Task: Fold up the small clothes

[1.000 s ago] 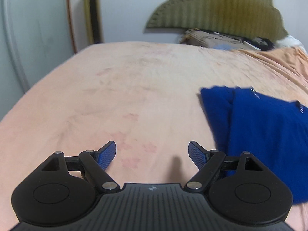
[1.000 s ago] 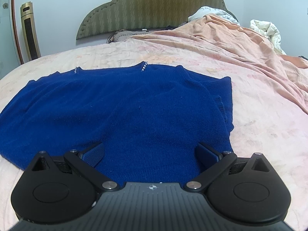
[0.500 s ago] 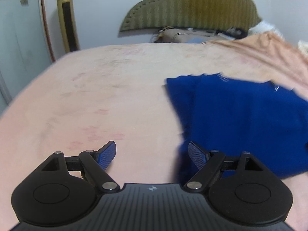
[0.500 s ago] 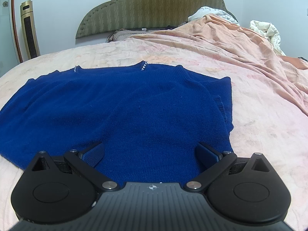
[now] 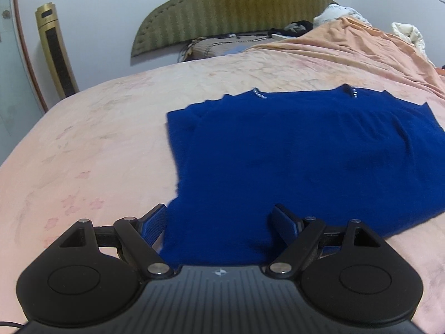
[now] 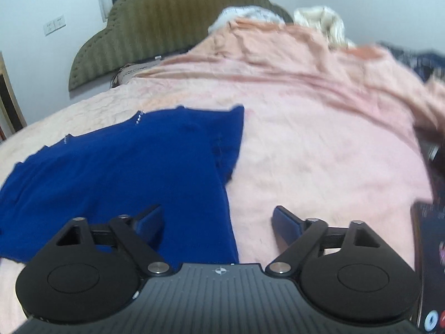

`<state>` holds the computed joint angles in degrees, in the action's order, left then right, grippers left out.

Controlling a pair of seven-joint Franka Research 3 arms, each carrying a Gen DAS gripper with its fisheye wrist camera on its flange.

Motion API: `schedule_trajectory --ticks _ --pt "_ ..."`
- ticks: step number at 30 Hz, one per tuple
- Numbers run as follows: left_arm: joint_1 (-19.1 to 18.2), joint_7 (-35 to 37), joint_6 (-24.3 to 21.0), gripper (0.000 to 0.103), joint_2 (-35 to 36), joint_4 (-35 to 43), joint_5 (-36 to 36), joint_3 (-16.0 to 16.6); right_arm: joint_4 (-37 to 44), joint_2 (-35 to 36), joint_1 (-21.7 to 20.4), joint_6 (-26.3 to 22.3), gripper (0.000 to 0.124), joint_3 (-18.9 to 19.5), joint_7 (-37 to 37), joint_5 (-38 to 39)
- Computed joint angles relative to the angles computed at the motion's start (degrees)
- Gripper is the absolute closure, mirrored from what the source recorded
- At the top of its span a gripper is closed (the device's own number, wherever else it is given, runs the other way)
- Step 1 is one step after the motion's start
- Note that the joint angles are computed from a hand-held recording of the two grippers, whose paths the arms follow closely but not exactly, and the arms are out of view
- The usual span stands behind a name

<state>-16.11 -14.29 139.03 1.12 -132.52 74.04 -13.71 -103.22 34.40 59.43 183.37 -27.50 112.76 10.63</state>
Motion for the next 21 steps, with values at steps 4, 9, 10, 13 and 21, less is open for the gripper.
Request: schedule_trajectory --ticks 4,9,10,13,21 --pt "-0.7 1.3 -1.2 0.020 1.2 1.5 0.2 -0.4 -0.3 0.2 -0.3 0.4 0.064 0.8 -1.7 -0.4" --pt "-1.4 1.7 -2.0 0.020 1.6 1.8 -0.4 -0.2 0.7 2.4 6.3 -2.4 0.090 -7.1 1.3 -0.8" --pt "-1.4 1.5 -1.8 0.020 1.5 1.7 -0.5 -0.1 0.7 2.5 6.8 -2.8 0.087 -7.9 2.3 -1.1" --pt "-1.4 1.2 -1.8 0.020 1.1 1.6 -0.7 -0.2 -0.1 2.9 10.2 -2.3 0.075 -11.7 6.0 -2.8" --pt "-1.9 1.8 -3.4 0.020 2.3 2.7 -2.3 -0.3 1.0 -0.3 1.3 -0.1 0.056 1.2 -5.0 -4.3"
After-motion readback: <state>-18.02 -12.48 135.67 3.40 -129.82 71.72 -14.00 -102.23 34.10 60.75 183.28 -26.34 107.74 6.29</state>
